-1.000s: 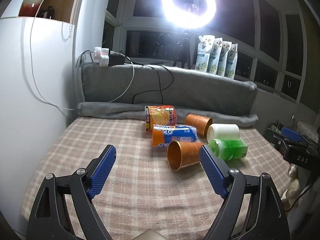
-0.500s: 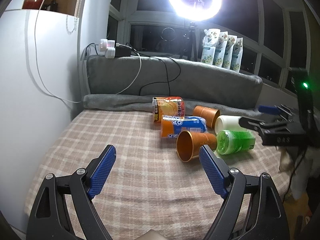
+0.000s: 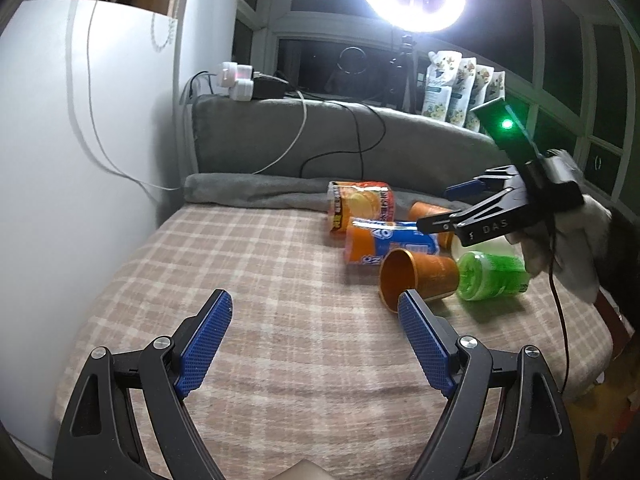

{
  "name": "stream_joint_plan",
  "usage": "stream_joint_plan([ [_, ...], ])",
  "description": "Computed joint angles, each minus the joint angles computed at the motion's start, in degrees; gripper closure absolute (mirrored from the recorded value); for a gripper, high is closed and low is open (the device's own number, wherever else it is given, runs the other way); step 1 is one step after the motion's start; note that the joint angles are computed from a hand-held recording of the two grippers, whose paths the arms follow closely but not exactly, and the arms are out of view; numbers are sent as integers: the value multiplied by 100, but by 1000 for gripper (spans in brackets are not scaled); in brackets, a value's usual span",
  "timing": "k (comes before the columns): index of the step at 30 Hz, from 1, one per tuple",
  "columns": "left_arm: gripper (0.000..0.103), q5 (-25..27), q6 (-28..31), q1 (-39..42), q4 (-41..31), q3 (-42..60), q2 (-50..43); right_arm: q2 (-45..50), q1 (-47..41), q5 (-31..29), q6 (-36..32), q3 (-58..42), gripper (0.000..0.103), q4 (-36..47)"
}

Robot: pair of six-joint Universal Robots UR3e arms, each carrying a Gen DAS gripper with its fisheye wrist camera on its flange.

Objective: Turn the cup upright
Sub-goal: 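Lower the right gripper onto the lying Arctic Ocean bottle and close it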

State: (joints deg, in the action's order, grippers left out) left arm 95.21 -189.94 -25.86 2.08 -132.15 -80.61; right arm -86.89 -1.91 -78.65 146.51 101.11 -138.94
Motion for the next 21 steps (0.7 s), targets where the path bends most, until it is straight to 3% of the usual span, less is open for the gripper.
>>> stream_joint_plan([
  [3, 18, -11, 9, 120, -6, -81, 57, 589, 124, -136, -168, -642, 23, 386],
  [21, 18, -210, 22, 736, 79, -281, 37, 2668, 569, -429, -915, -3391, 24, 2269],
])
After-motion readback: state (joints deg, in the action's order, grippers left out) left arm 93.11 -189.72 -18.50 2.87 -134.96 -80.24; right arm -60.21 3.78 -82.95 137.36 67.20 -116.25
